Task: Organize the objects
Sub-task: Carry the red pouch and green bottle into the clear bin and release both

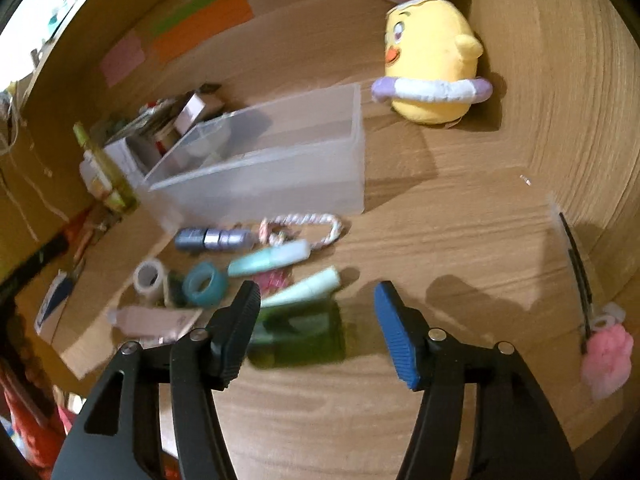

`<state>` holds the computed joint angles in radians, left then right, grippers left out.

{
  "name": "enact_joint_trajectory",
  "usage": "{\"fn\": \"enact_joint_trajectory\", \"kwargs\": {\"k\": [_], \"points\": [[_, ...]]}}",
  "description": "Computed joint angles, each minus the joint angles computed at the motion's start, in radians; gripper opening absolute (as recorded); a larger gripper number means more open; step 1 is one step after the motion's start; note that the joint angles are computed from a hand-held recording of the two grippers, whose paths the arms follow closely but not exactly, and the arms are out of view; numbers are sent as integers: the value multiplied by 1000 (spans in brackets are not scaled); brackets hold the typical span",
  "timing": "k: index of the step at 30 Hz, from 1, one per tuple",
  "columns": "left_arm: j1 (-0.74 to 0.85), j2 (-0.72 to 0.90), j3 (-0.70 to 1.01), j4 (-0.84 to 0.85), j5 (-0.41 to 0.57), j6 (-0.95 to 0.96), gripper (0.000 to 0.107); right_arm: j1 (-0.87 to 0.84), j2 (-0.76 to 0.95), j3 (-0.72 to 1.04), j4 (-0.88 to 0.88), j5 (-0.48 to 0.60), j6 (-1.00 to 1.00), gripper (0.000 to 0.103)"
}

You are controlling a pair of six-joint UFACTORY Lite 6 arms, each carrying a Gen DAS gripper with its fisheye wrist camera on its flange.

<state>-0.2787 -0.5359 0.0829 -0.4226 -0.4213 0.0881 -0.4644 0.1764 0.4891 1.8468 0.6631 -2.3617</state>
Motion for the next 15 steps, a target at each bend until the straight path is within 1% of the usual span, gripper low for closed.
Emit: {"fn": "enact_joint_trajectory", "kwargs": {"k": [2, 4, 8, 11, 15], "points": [[-9, -4, 10, 4, -2, -11, 56, 11, -5, -21, -8, -6, -9, 56], [-35, -4, 21, -30, -8, 14, 56, 13, -5, -34, -18, 4, -10, 56], [-113, 39, 63, -163, -51, 122, 56, 20, -12, -58, 17, 18, -66, 56], [-143, 80, 92, -176, -75, 131, 56, 19, 0, -46, -36, 26, -22, 56], [-175, 148, 131, -165, -104, 113, 56, 54, -23, -62, 11, 5, -56, 56]]}}
